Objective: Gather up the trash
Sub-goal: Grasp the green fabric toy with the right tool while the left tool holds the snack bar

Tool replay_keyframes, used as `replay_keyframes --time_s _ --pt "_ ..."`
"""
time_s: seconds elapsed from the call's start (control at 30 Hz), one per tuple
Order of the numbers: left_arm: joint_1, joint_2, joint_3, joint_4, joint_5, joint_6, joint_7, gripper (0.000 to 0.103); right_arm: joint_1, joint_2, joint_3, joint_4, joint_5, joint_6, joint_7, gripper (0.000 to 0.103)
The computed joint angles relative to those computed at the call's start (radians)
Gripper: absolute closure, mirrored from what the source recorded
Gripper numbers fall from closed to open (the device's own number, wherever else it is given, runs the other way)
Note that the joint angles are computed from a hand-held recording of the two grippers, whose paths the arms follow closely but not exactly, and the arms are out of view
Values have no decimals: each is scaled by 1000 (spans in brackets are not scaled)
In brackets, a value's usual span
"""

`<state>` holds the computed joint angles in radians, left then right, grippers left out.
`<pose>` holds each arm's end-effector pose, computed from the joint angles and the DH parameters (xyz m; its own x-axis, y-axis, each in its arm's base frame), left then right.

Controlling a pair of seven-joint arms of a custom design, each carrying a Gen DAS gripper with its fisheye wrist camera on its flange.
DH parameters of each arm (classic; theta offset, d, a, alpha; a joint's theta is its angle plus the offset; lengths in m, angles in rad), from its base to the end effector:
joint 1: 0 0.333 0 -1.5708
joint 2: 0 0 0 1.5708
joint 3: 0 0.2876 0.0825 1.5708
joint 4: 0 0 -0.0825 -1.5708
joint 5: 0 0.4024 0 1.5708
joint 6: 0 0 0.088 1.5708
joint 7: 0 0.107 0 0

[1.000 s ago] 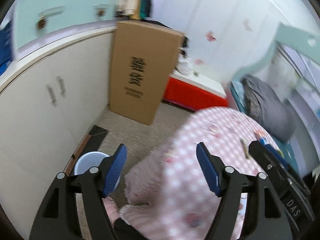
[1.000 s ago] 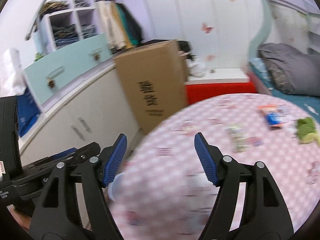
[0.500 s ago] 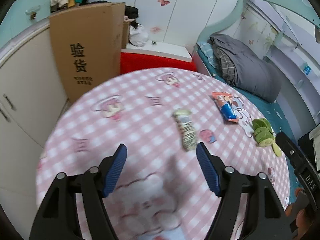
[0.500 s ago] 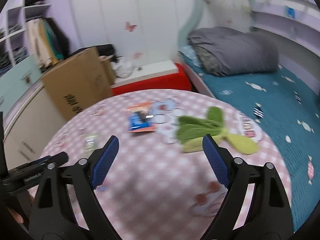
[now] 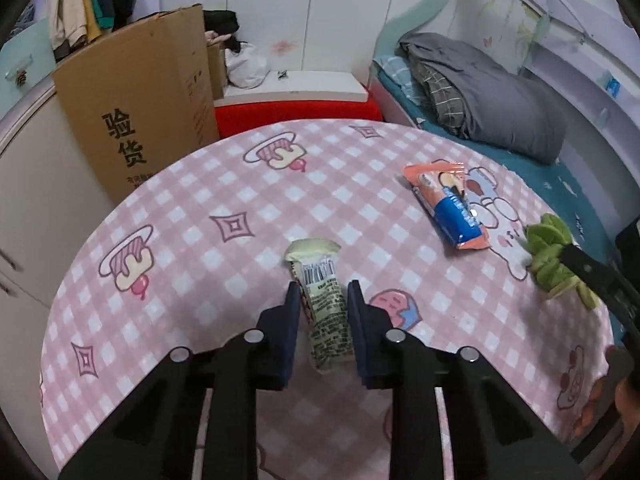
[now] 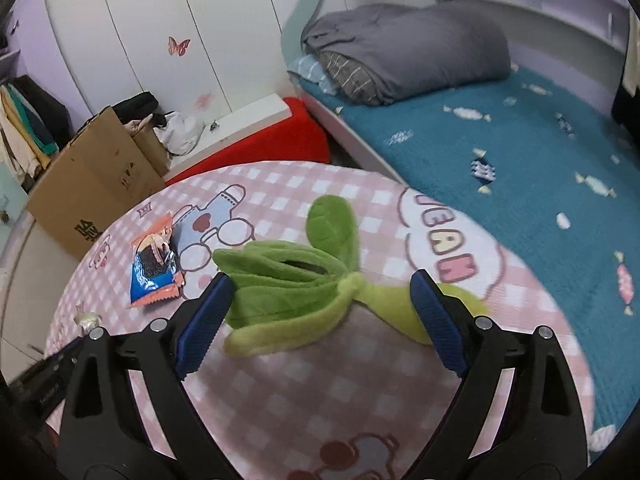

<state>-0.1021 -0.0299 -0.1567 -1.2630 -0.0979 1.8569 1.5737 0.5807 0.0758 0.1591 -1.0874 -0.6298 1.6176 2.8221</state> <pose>0.5390 -0.1528 0.7988 -0.2883 -0.9537 0.0859 -0.7908 0.1866 -0.5829 0.4573 0.3274 0.8091 -0.5001 -0.8311 -0.2433 -0.5615 0.5251 -0.6395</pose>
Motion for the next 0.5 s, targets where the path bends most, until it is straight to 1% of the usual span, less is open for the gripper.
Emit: replay_keyframes --time_s 0.03,0.07,0.1,0.13,0.17,0.2,0.27,0.3,0.4,0.47,0.5 --pt "2 -12 3 -18 -8 16 13 89 0 5 0 5 0 7 -10 16" --pt "4 -21 5 -33 -10 29 22 91 0 12 0 16 7 4 -20 30" --pt "6 -28 8 -40 -15 35 27 92 -2 19 -2 22 31 9 -34 46" --pt "11 -36 13 -49 -24 37 28 94 5 30 -1 40 19 -2 -39 51" --pt "15 -37 18 -46 -31 33 31 96 8 37 -3 51 29 -1 -52 67" --pt "20 -46 24 -55 -45 37 37 97 10 44 -6 60 39 -3 -64 74" --pt "28 -56 31 -61 -58 42 38 98 25 44 -6 60 24 4 -82 83" --pt "34 -65 37 -68 -75 44 40 98 34 41 -5 58 10 8 -86 85" --pt "47 -91 52 -82 -116 39 45 98 62 55 2 88 -17 20 -103 86" --pt "56 -113 64 -92 -142 40 54 98 94 98 4 167 -39 11 -130 86" --pt "59 -121 67 -95 -150 38 56 98 116 133 1 228 -48 4 -148 86"
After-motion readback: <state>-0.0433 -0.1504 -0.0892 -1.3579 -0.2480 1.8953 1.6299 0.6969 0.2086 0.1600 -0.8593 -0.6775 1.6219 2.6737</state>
